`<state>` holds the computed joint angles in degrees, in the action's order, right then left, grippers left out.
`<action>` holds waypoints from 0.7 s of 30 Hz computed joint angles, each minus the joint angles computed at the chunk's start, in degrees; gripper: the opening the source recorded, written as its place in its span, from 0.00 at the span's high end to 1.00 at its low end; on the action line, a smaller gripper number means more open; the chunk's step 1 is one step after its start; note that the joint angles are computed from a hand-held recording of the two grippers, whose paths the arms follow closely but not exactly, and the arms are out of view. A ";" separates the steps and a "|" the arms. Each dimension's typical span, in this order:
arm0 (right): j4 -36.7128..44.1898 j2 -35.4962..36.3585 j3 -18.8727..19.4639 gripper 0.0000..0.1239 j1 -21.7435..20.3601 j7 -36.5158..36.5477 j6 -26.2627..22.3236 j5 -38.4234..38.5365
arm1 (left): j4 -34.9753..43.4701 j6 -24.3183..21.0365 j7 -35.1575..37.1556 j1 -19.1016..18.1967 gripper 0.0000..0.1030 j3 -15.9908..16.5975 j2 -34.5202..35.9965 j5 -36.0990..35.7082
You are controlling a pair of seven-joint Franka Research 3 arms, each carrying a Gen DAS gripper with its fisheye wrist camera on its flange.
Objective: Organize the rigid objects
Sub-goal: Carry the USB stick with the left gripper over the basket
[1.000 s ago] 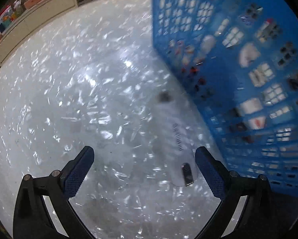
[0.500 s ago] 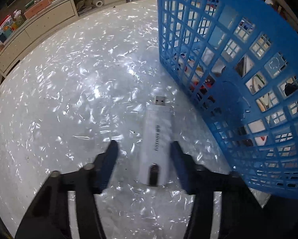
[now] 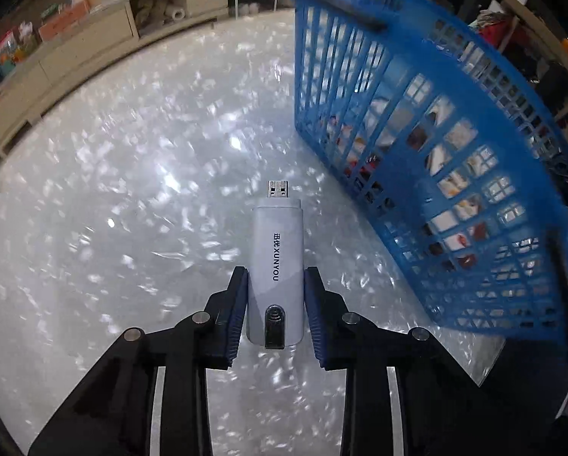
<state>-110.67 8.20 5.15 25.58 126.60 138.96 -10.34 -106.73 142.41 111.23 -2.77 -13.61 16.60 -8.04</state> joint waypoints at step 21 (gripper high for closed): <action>-1.44 -2.17 0.78 0.97 0.30 2.10 0.06 -1.05 | -0.40 -1.64 23.10 -4.11 0.68 1.42 -13.91 -5.58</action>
<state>-112.11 6.03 5.93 25.89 128.70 139.01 -11.39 -107.13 140.77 134.33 -6.88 -12.19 2.69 -13.62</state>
